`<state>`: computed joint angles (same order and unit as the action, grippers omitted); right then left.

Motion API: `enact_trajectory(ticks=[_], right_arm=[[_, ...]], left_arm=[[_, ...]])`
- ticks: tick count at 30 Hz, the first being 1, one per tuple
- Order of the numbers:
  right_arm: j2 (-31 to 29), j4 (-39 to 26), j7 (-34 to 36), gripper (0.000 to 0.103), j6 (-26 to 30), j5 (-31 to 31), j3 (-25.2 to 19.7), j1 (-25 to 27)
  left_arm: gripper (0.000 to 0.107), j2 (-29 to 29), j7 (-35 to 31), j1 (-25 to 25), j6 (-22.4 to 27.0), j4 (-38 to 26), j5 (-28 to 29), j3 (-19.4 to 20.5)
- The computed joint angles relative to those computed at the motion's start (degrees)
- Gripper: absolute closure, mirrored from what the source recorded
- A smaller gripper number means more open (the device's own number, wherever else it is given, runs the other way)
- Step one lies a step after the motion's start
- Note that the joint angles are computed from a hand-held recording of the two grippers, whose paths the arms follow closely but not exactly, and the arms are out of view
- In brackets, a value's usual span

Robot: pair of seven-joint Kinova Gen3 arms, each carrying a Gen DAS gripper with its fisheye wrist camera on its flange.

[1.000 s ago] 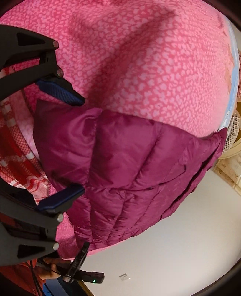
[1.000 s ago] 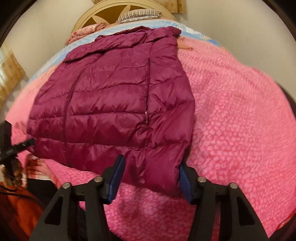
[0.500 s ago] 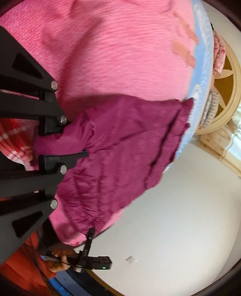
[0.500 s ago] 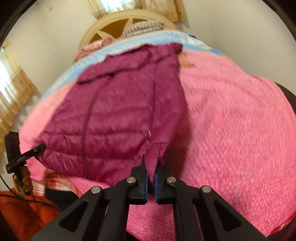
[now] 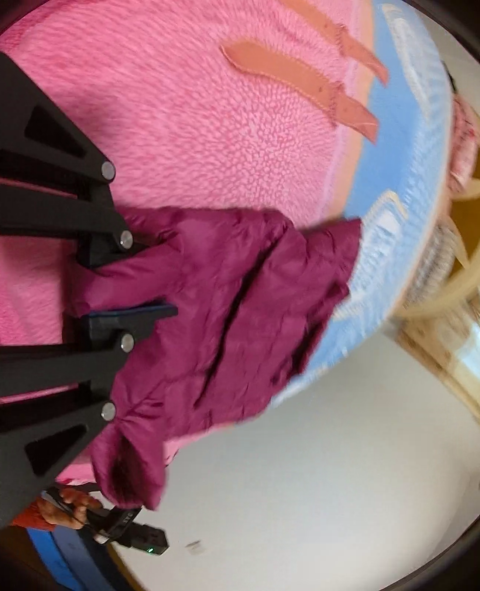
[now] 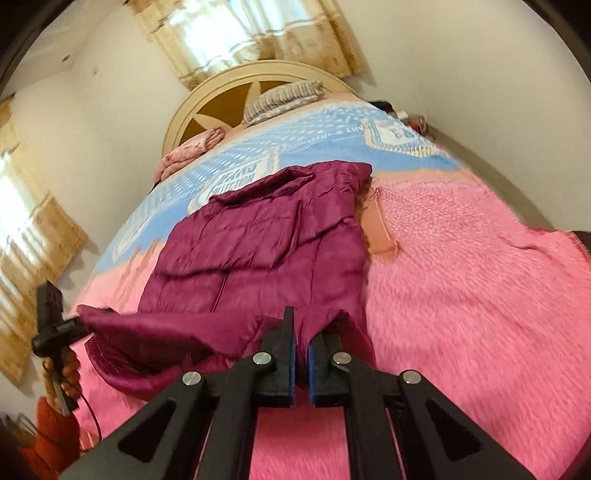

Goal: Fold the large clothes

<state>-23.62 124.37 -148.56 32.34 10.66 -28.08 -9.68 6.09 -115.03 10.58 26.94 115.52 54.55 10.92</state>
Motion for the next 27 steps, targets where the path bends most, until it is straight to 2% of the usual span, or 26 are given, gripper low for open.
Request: enact_trajectory(ticks=[2,4,7,11,12,13,14,15,16,19,21,22,23,24,25,27], right_arm=[[4.47,-0.62,0.38,0.100,-1.81,1.07,1.06,0.97],[8.54,-1.08,0.79,0.100,-3.24,1.65,3.75,-0.14],[13.34,-0.60,5.74,0.100,-7.25,-3.19,10.59,-3.39],[16.01,0.86,14.86,0.099,-12.02,-11.88,21.10,-10.25],[16.39,1.06,17.12,0.099,-12.65,-14.21,23.75,-12.15],[16.63,1.25,19.34,0.099,-12.98,-16.54,26.41,-14.05],[16.94,1.37,21.09,0.099,-13.32,-18.87,29.06,-15.99],[17.03,1.35,23.26,0.098,-13.43,-21.20,31.71,-17.95],[16.95,1.14,25.59,0.098,-13.13,-23.53,34.37,-19.96],[14.95,3.08,31.76,0.095,-17.64,-30.52,42.33,-26.78],[11.85,5.26,34.46,0.083,-22.30,-35.18,47.39,-31.88],[10.25,6.53,36.37,0.064,-24.63,-37.51,48.73,-33.45],[8.10,7.73,38.12,0.037,-26.96,-39.84,49.01,-33.96],[7.02,8.79,40.31,0.027,-29.29,-42.16,48.23,-33.49],[4.92,10.11,42.64,0.022,-31.62,-44.27,46.38,-31.96],[3.44,12.18,46.35,0.022,-36.28,-48.93,41.51,-28.96]], left_arm=[[0.091,3.90,4.66,4.11,1.04,-3.49,-3.53,-4.04],[0.091,6.25,8.30,4.10,1.53,-5.80,-6.13,-3.94],[0.089,8.15,9.02,-2.72,2.94,-7.50,-6.08,2.34],[0.079,7.43,1.15,-13.17,7.26,-7.08,1.45,8.45],[0.070,6.67,-1.18,-14.97,7.50,-6.35,3.73,9.25],[0.053,5.19,-3.39,-15.70,6.82,-5.41,5.45,9.04],[0.041,3.06,-4.82,-15.38,5.20,-4.21,6.22,7.83],[0.019,1.16,-5.51,-13.99,2.87,-3.16,6.12,6.08],[0.010,-1.46,-7.05,-12.12,0.54,-1.85,5.97,3.43],[0.009,-5.82,-14.04,-6.01,-3.56,1.19,10.01,-3.72],[0.009,-7.39,-18.70,-2.41,-1.93,2.40,11.94,-8.70],[0.009,-7.66,-21.03,-0.08,-1.46,2.95,12.48,-11.10],[0.009,-7.22,-23.36,2.21,-1.28,3.32,13.14,-12.88],[0.009,-6.03,-25.33,3.70,-1.02,2.89,13.28,-13.64],[0.009,-5.43,-26.37,4.73,-1.68,3.31,12.81,-13.34],[0.009,-4.22,-25.96,7.28,-4.88,3.49,10.43,-12.41]])
